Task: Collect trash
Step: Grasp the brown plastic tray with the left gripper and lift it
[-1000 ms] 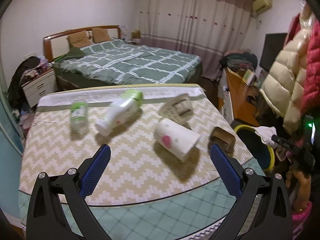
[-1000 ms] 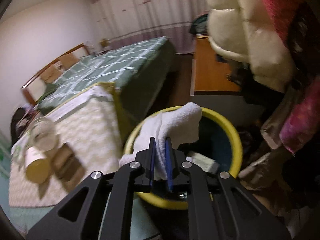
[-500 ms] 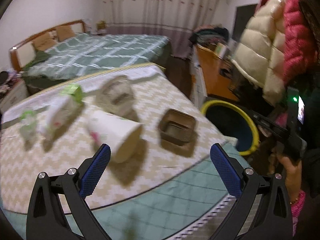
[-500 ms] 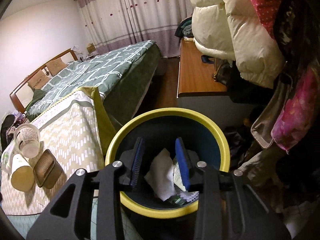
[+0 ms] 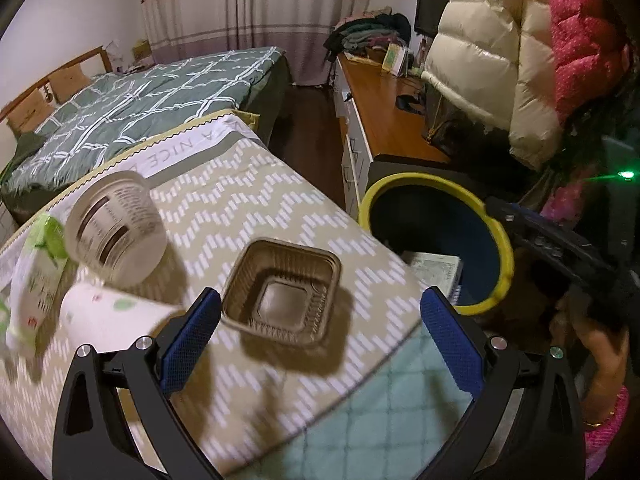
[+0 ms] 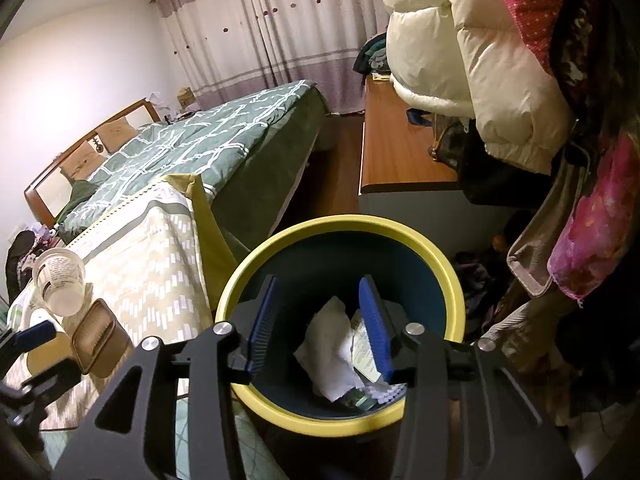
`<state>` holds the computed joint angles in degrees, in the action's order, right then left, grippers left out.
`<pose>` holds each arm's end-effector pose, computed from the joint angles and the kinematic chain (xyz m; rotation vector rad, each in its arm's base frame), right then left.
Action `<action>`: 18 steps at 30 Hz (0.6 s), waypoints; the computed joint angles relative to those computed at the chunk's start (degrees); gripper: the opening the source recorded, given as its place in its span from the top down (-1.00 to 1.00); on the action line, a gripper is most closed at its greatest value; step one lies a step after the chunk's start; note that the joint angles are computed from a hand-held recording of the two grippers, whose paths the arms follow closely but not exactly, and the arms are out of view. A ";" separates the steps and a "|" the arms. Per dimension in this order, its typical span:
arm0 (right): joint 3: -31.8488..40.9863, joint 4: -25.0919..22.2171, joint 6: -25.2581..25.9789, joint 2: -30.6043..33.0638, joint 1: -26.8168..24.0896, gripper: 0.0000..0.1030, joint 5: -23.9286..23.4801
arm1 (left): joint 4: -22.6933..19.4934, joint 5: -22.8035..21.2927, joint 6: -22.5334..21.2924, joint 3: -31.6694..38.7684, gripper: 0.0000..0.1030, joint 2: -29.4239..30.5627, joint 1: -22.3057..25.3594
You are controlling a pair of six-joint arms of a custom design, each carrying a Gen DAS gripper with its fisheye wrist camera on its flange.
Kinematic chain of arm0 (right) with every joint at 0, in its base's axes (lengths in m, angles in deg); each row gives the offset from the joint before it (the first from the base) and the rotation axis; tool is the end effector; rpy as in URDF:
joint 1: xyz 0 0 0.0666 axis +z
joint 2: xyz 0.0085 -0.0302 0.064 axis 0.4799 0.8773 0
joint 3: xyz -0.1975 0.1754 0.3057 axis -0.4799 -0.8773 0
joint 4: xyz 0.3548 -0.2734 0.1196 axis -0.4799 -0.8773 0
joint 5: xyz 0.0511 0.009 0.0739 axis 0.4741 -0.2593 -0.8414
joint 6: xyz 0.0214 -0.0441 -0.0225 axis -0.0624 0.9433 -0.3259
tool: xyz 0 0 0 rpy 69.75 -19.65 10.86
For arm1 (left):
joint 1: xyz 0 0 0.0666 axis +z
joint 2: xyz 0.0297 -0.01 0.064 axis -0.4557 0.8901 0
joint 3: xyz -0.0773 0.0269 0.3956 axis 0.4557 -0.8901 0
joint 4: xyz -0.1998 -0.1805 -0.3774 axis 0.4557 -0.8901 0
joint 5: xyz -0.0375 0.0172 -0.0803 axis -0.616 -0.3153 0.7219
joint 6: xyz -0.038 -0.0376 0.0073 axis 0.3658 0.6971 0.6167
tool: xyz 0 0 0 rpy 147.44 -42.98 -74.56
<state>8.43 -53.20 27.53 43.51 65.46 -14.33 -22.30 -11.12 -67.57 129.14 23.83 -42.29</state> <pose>0.4412 0.3015 0.2890 0.6220 2.1851 -0.0368 0.6028 -0.1741 0.2773 0.7372 2.3715 -0.3538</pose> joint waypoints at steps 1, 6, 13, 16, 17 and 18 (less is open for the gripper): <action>-0.04 0.13 0.05 -0.03 -0.01 0.21 -0.07 | -0.80 -0.07 -0.20 0.96 -0.90 0.80 0.08; -0.16 0.61 0.55 -0.02 -0.13 0.21 -0.72 | -3.89 0.07 -1.04 5.02 -0.90 4.78 0.27; -0.25 0.91 0.73 -0.03 -0.21 0.20 -1.20 | -4.81 -2.12 -3.48 7.14 -0.90 7.42 -0.05; -0.08 0.89 0.98 0.16 -0.19 0.20 -1.25 | -4.62 -2.49 -3.84 7.35 -0.90 7.65 -0.07; -0.08 0.95 1.03 0.18 -0.17 0.20 -1.27 | -4.59 -2.35 -3.71 7.36 -0.90 7.60 -0.01; -0.14 1.05 1.01 0.16 -0.17 0.20 -1.31 | -4.65 -1.42 -3.47 7.31 -0.90 7.36 0.23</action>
<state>8.30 -52.15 28.54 43.67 65.29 -15.64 -26.95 -12.54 -71.04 136.45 31.20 -42.06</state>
